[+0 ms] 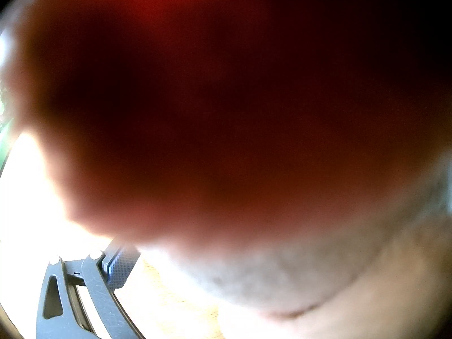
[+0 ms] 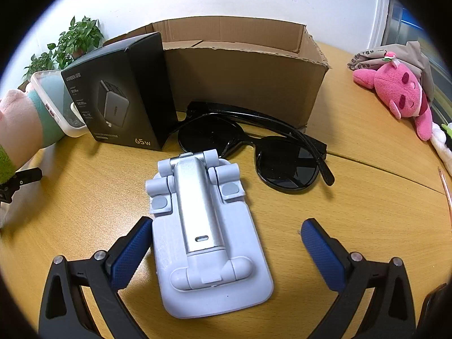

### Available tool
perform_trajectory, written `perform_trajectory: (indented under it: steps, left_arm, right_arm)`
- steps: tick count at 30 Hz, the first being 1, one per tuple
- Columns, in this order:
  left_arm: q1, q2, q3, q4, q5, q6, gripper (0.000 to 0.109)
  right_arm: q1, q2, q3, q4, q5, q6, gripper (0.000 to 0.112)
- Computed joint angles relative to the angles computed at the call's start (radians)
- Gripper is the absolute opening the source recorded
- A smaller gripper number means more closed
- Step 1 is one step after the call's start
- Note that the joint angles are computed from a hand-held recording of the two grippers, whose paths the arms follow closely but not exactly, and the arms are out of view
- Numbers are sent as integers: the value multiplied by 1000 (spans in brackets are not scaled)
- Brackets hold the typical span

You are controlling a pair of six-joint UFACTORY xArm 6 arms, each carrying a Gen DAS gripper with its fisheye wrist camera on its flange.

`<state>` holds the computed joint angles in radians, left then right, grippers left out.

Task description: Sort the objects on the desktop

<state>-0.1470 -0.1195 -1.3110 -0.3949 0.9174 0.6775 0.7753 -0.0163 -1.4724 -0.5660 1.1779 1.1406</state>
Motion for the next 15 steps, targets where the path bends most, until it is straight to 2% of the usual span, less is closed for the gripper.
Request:
perform_trajectory:
  steps: [5,10,13,15]
  left_arm:
    - [14,80,-129,4,51,-6,103]
    - [39,152,-263,4,124,2,103]
    - [71,183,-356,27,220,2,99]
    - [116,182,-408,-17,253,18,97]
  right_arm:
    - [1,9,-16,-2,12,7,103]
    - [30,37,-49,-19,78,97,103]
    - [50,10,-33,61,89,34,103]
    - [63,-23,1,98,83,39,102]
